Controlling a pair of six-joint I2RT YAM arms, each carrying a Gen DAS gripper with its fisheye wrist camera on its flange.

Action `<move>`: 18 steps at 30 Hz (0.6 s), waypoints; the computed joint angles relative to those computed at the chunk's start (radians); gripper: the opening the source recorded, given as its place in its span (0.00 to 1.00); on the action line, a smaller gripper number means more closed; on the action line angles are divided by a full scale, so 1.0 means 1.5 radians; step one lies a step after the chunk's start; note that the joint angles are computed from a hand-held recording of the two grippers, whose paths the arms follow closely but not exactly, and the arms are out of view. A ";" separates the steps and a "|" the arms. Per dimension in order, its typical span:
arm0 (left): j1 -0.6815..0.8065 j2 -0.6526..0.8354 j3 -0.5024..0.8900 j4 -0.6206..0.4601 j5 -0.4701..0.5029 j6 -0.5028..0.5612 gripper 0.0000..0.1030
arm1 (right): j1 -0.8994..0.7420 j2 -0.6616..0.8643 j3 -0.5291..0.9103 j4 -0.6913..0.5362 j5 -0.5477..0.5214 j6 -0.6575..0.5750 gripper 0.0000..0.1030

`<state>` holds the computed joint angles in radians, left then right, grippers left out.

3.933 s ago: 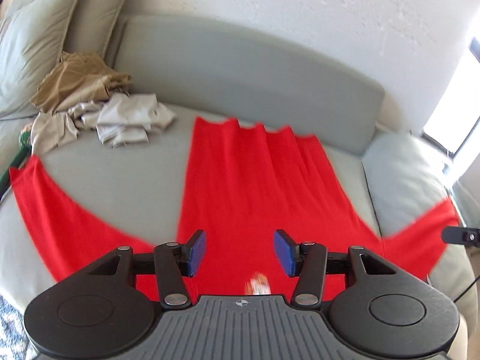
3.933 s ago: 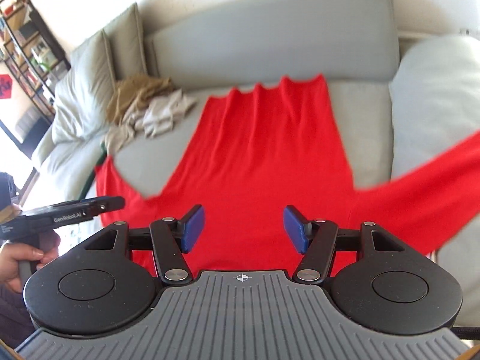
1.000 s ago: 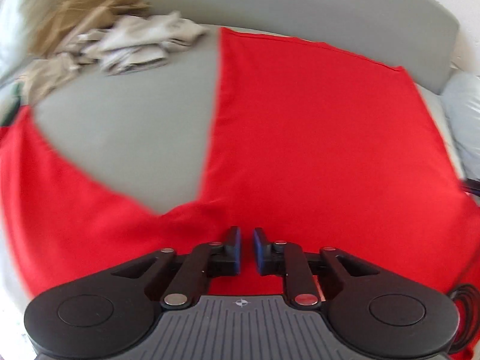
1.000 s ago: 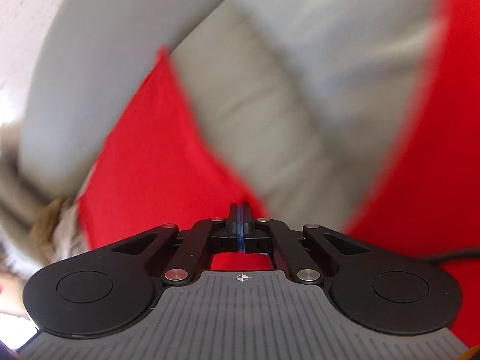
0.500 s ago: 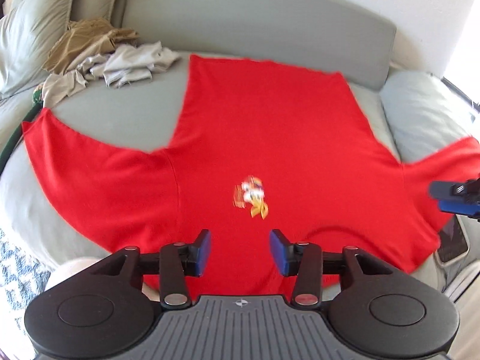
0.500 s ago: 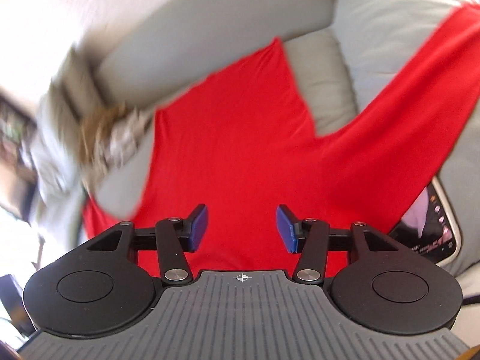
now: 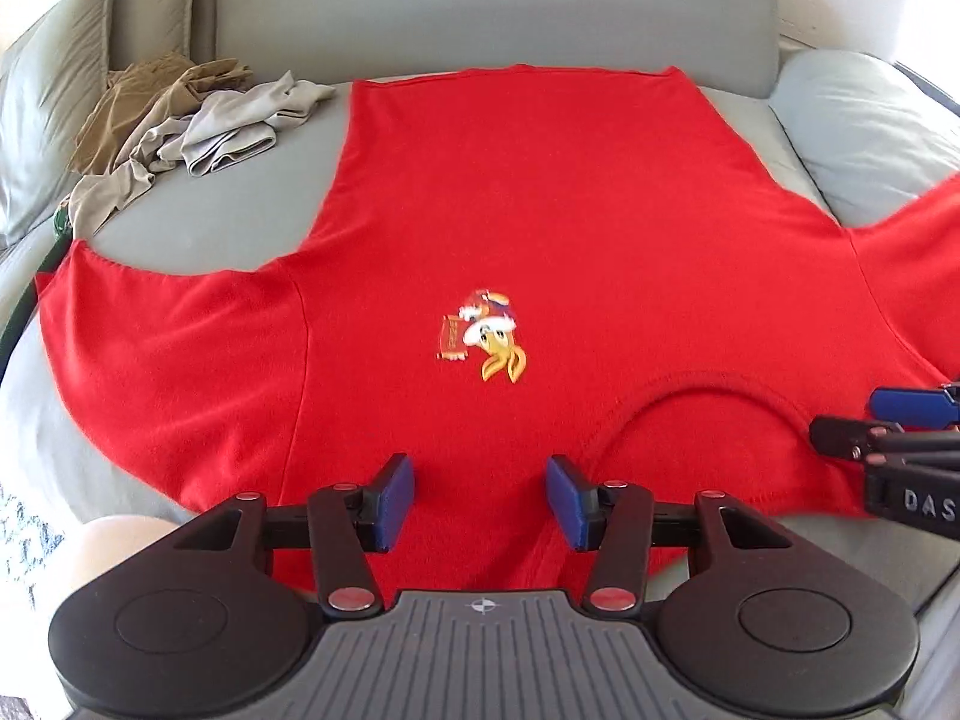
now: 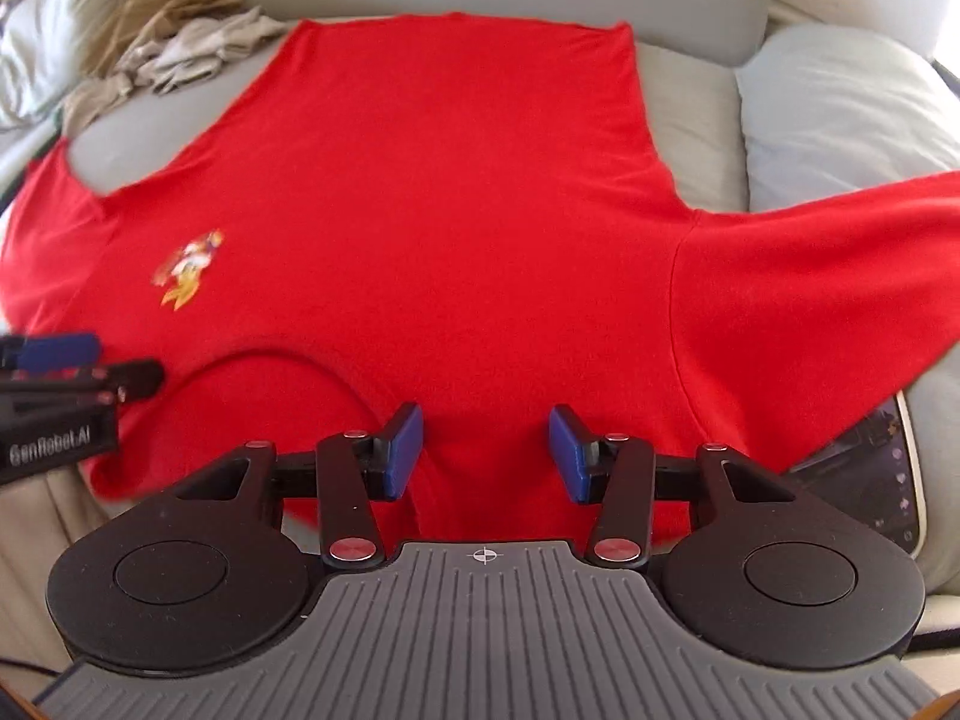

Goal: Fold clothes
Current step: 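Grasp the red sleeve end with the right tool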

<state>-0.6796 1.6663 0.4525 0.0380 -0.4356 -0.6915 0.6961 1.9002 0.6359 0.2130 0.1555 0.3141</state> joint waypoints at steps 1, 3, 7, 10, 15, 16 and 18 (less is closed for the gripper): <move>0.001 -0.011 -0.009 -0.005 0.021 -0.006 0.47 | 0.001 -0.015 -0.020 0.005 -0.010 -0.001 0.51; 0.001 -0.028 -0.026 -0.013 0.068 -0.016 0.47 | 0.000 -0.047 -0.060 0.012 -0.027 0.006 0.51; -0.038 -0.057 -0.042 -0.059 0.074 -0.054 0.46 | -0.015 -0.116 -0.104 -0.040 -0.071 0.038 0.51; -0.080 -0.081 -0.037 -0.099 0.064 -0.080 0.46 | -0.031 -0.192 -0.130 -0.111 -0.126 0.070 0.50; -0.118 -0.125 0.006 -0.170 -0.020 -0.078 0.53 | -0.120 -0.411 -0.222 -0.129 -0.184 0.089 0.57; -0.115 -0.138 0.012 -0.180 -0.026 -0.077 0.59 | -0.157 -0.451 -0.230 -0.142 -0.202 0.089 0.59; -0.103 -0.168 0.019 -0.195 -0.028 -0.076 0.62 | -0.252 -0.518 -0.235 -0.168 -0.254 0.086 0.68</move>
